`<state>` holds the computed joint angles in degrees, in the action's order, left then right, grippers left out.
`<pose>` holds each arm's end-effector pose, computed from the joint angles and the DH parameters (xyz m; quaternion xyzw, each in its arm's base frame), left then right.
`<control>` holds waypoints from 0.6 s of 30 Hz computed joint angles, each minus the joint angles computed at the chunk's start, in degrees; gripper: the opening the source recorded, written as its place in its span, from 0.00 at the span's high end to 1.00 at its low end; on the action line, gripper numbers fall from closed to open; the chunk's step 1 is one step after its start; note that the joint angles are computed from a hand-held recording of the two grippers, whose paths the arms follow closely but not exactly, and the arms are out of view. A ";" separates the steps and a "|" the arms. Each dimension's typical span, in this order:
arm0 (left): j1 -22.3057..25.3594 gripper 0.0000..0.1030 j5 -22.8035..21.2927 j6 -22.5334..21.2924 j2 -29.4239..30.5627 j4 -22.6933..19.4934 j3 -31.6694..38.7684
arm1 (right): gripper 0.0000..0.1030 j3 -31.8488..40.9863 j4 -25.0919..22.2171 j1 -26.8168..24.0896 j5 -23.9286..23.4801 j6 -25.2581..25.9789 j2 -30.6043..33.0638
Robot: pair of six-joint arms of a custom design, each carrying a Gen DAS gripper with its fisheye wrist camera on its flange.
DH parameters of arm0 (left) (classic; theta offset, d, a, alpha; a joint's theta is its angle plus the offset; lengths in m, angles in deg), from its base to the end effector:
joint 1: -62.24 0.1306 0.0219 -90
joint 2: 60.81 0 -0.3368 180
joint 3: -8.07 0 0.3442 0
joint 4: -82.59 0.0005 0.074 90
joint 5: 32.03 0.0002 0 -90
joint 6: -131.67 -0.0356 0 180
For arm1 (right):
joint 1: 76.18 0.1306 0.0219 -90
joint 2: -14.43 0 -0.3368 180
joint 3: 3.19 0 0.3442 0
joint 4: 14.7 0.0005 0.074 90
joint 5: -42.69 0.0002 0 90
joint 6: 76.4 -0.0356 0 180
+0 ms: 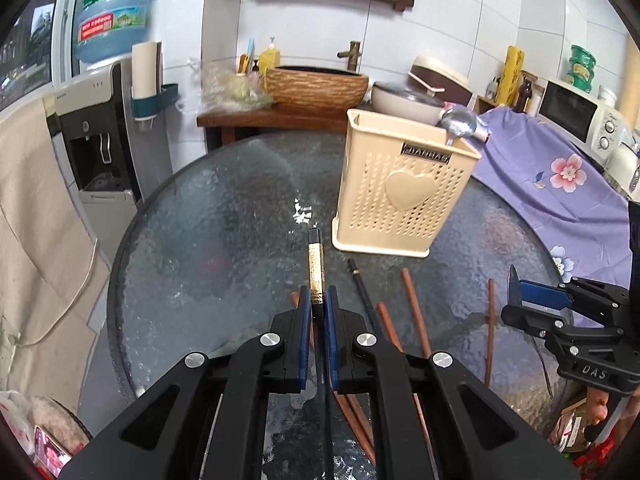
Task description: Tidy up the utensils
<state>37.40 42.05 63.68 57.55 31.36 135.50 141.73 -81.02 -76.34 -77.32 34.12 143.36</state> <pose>0.5501 -0.2444 0.4084 -0.0338 0.9064 -0.0435 0.4188 0.6312 0.0155 0.4066 -0.2471 0.8788 0.1808 0.3661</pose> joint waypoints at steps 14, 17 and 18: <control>-0.92 0.93 -1.63 -1.45 -3.13 3.35 -1.22 | 0.63 1.64 1.79 -1.04 -3.97 -3.16 -1.17; -1.05 0.93 -1.90 -1.70 -3.51 4.06 -1.45 | 0.63 3.07 1.01 -1.08 -5.22 -3.77 -0.75; -1.08 0.93 -2.00 -1.74 -3.65 4.31 -1.50 | 0.63 3.79 0.63 -1.15 -5.75 -4.03 -0.46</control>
<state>36.32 40.05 61.94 53.90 35.67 134.00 145.52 -80.39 -77.49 -83.07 30.09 142.89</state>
